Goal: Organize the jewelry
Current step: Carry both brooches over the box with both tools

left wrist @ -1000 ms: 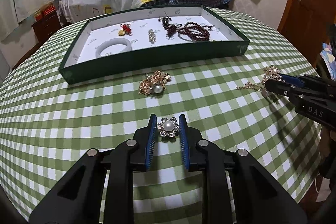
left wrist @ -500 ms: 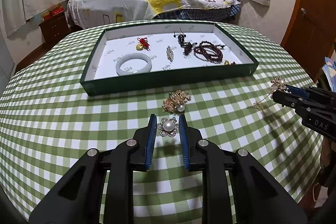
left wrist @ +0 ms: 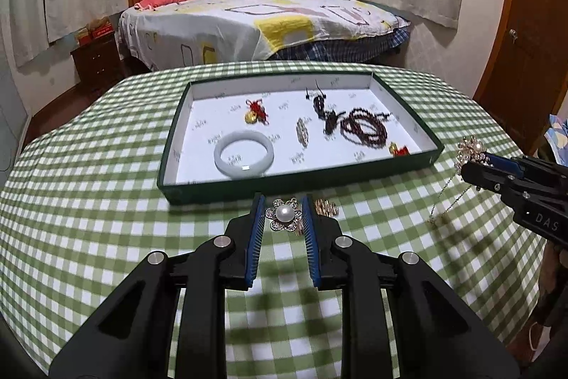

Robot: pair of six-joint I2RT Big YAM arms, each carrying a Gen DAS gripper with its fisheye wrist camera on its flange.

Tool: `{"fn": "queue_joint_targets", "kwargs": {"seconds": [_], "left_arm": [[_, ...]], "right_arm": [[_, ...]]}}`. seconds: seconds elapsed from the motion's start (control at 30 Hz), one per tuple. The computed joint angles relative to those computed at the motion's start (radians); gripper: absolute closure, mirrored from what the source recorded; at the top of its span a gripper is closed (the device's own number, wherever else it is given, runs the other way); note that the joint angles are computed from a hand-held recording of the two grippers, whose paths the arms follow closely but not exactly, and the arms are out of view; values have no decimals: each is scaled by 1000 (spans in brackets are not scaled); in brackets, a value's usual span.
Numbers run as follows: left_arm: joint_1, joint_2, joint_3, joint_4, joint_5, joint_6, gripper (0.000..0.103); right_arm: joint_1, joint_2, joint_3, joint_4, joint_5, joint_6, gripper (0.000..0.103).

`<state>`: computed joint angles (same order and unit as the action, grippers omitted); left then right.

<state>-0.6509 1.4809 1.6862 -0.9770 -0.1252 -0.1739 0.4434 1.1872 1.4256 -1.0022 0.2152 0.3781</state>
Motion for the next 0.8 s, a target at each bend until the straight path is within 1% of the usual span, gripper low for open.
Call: {"fn": "queue_joint_targets", "kwargs": {"seconds": [0.2, 0.33, 0.53, 0.7, 0.8], "left_arm": [[22, 52, 74, 18, 9, 24, 82], [40, 110, 149, 32, 10, 38, 82], [69, 231, 285, 37, 10, 60, 82], [89, 339, 418, 32, 14, 66, 82], [100, 398, 493, 17, 21, 65, 82]], "right_arm": [[-14, 51, 66, 51, 2, -32, 77], [-35, 106, 130, 92, -3, -53, 77], [-88, 219, 222, 133, -37, -45, 77], [-118, 301, 278, 170, -32, -58, 77], [-128, 329, 296, 182, -18, -64, 77]]}}
